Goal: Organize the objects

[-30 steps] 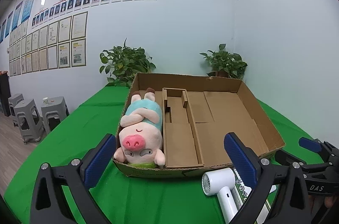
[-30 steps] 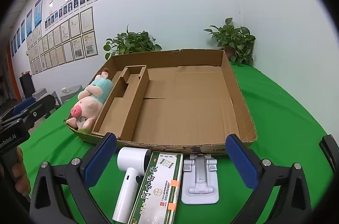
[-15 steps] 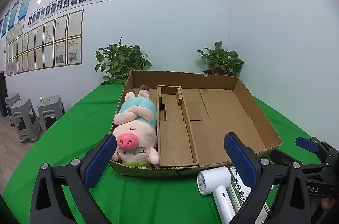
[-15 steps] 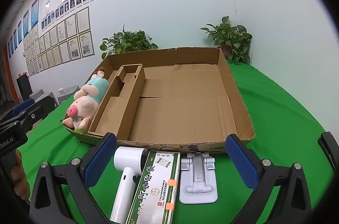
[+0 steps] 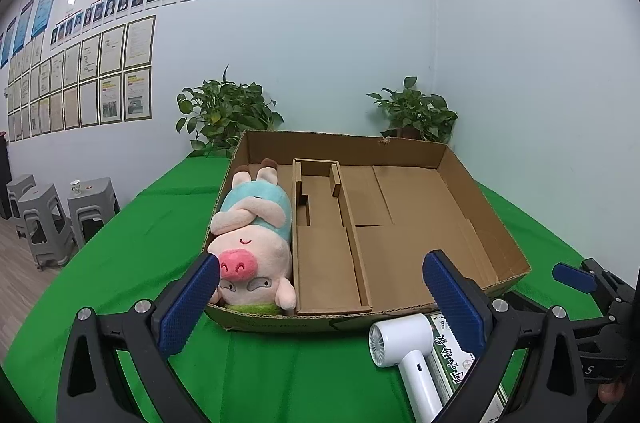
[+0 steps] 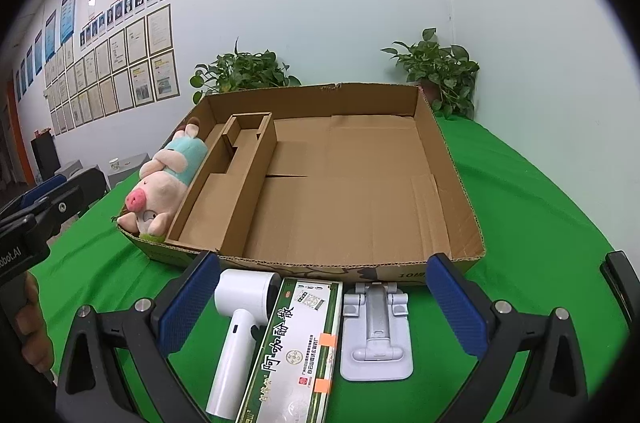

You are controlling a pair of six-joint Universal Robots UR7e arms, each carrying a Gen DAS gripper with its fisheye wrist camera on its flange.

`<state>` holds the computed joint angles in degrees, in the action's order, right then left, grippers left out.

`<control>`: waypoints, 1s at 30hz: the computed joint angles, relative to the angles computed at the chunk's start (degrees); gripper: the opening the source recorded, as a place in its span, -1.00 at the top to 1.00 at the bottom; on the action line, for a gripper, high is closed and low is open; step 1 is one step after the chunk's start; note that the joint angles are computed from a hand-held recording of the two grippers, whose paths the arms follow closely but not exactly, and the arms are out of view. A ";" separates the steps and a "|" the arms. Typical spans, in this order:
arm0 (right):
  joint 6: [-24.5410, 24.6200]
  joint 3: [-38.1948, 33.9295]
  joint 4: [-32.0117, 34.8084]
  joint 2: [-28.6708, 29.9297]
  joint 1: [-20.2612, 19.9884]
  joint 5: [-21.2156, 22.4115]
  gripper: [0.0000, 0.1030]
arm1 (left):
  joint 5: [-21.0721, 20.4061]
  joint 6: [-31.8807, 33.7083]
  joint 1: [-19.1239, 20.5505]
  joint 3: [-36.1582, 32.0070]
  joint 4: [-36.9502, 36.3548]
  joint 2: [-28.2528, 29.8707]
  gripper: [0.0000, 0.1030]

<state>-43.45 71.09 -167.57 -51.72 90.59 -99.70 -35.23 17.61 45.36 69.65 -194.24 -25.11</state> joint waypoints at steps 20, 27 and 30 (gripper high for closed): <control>-2.07 2.41 1.37 -0.44 0.29 -0.75 -0.99 | -3.95 -8.21 1.60 1.44 10.60 -2.46 -0.99; -3.18 3.23 1.81 -1.02 0.06 1.25 -0.99 | -6.65 -8.45 2.34 1.41 12.10 -2.50 -0.87; -3.17 3.17 4.11 -1.36 -0.26 2.55 -0.93 | -9.06 -9.46 2.87 1.23 15.62 -2.92 -0.24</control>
